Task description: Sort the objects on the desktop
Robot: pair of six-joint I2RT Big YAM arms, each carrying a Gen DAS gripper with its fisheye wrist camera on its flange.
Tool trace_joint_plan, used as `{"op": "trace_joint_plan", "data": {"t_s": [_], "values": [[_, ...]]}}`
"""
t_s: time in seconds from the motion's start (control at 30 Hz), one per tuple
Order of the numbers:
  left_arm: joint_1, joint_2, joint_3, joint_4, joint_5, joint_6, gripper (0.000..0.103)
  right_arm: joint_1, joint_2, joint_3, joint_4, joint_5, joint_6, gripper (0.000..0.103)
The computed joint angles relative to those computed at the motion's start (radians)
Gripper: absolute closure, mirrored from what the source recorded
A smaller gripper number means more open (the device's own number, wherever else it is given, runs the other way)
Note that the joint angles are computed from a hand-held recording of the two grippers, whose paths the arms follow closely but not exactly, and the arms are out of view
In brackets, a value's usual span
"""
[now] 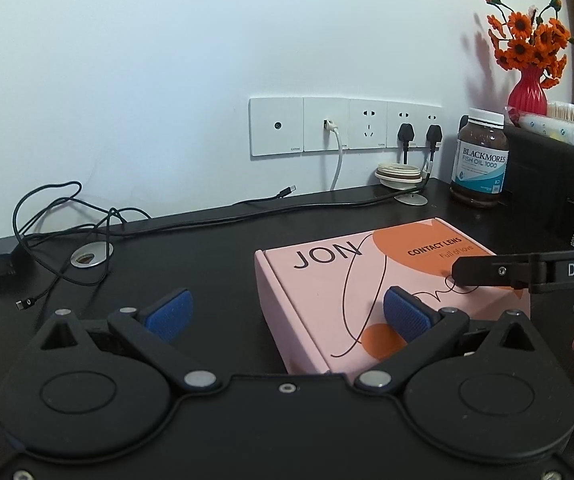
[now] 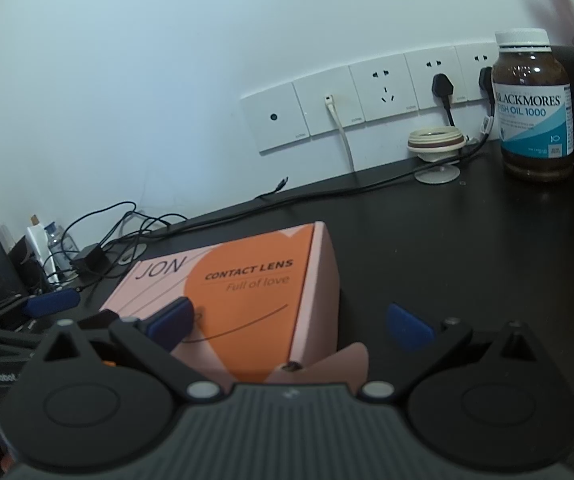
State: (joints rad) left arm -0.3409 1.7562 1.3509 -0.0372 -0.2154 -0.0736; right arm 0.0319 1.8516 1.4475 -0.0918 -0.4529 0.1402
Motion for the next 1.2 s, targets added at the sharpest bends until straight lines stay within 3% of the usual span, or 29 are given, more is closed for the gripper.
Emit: {"op": "trace_joint_plan", "data": {"t_s": [0.17, 0.4, 0.67, 0.73, 1.0, 1.1, 1.2], "values": [[-0.011, 0.003, 0.009, -0.014, -0.036, -0.011, 0.000, -0.001, 0.000, 0.001, -0.001, -0.001, 0.002, 0.001], [-0.017, 0.004, -0.005, 0.029, -0.053, 0.039, 0.000, -0.004, 0.002, 0.003, -0.006, -0.010, 0.015, 0.001], [-0.007, 0.010, 0.025, -0.044, -0.034, -0.087, 0.000, -0.007, 0.006, 0.010, -0.014, -0.023, 0.020, 0.001], [-0.017, 0.011, 0.026, -0.043, -0.066, -0.088, 0.000, -0.006, 0.005, 0.010, -0.014, -0.022, 0.016, 0.001], [-0.072, 0.019, -0.013, 0.078, -0.247, 0.027, 0.000, -0.009, 0.012, 0.024, -0.025, -0.027, 0.010, 0.001], [-0.070, 0.016, -0.005, 0.054, -0.239, 0.007, 0.000, -0.009, 0.012, 0.023, -0.023, -0.026, 0.009, 0.001], [-0.056, 0.012, 0.008, 0.003, -0.198, -0.062, 0.000, -0.008, 0.011, 0.020, -0.021, -0.027, 0.012, 0.001]]}}
